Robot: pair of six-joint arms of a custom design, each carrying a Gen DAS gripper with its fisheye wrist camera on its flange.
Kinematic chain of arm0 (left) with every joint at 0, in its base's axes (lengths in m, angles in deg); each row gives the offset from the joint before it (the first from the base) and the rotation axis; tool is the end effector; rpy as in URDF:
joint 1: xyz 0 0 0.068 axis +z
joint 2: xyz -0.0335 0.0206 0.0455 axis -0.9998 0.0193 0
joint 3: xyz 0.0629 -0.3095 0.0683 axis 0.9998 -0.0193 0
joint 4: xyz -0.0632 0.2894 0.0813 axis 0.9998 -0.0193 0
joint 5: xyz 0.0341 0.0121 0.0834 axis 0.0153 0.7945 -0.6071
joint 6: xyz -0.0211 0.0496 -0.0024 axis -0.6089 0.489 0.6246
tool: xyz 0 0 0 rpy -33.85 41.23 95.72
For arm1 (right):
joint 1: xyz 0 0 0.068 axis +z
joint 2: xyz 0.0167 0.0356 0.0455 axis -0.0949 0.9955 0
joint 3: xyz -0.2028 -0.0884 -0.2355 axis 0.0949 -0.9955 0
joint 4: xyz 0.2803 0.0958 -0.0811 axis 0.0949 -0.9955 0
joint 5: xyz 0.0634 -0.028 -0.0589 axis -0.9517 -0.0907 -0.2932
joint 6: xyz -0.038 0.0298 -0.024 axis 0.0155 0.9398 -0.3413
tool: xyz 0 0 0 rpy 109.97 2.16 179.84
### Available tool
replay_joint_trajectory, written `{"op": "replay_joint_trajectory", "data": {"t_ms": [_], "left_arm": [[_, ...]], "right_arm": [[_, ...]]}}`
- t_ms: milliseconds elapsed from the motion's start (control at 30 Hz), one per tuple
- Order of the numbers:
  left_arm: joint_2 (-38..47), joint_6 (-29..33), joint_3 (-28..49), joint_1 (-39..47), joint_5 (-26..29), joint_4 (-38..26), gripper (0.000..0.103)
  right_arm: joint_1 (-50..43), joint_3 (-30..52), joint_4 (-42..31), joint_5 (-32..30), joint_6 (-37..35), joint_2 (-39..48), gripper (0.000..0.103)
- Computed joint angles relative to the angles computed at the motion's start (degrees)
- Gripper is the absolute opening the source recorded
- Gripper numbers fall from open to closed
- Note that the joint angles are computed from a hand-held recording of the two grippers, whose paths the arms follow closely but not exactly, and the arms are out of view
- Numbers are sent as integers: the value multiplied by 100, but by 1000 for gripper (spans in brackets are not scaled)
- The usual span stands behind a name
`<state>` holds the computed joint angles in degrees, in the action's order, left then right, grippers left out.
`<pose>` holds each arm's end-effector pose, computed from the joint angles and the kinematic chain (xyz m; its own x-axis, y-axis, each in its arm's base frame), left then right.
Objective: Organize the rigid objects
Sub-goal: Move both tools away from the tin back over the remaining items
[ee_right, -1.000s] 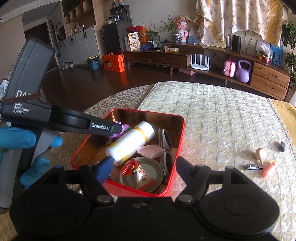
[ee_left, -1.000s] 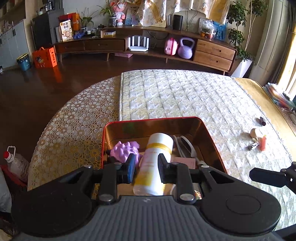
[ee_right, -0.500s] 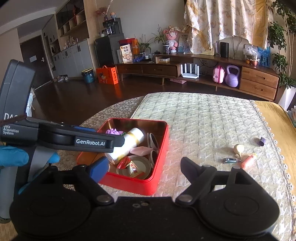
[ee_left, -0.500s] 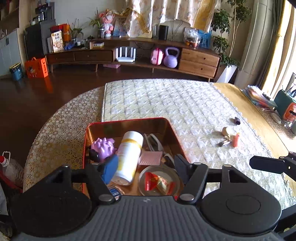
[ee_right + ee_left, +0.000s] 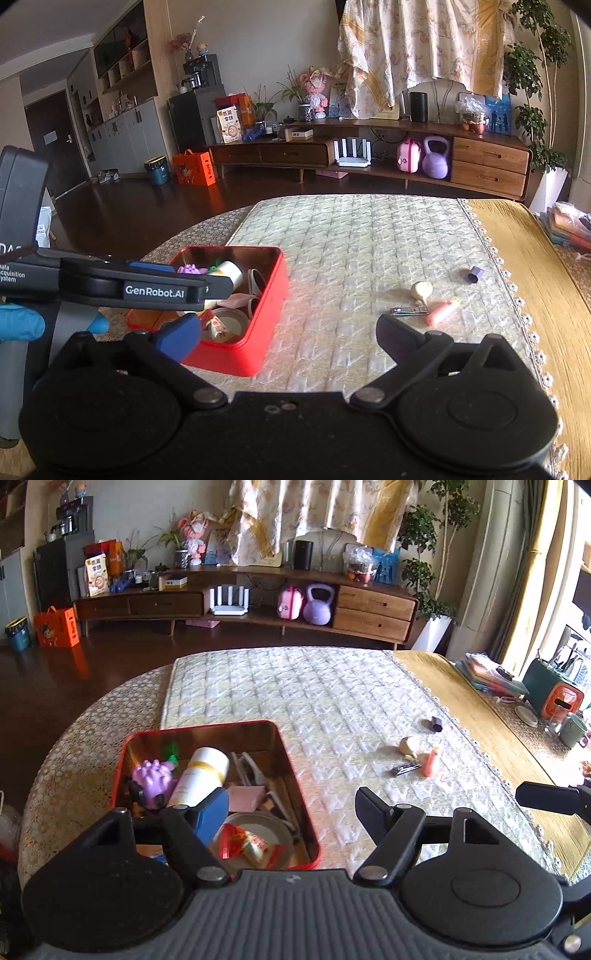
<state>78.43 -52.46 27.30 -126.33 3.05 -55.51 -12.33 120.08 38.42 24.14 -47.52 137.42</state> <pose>0.2742 -0.1842 0.1724 -0.6112 -0.2721 -0.7432 -0.3025 0.9481 -0.0983 0.3283 -0.0143 0.1879 -0.4822 -0.3158 -0.8172 -0.7062 0.6922 0.1492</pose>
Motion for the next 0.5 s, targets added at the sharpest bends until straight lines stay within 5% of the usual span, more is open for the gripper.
{"op": "replay_joint_trajectory", "data": {"t_ms": [500], "left_arm": [[1663, 404, 1531, 9, 322, -72, 82]], "right_arm": [[-964, 1508, -409, 66, -237, 1657, 103]]}}
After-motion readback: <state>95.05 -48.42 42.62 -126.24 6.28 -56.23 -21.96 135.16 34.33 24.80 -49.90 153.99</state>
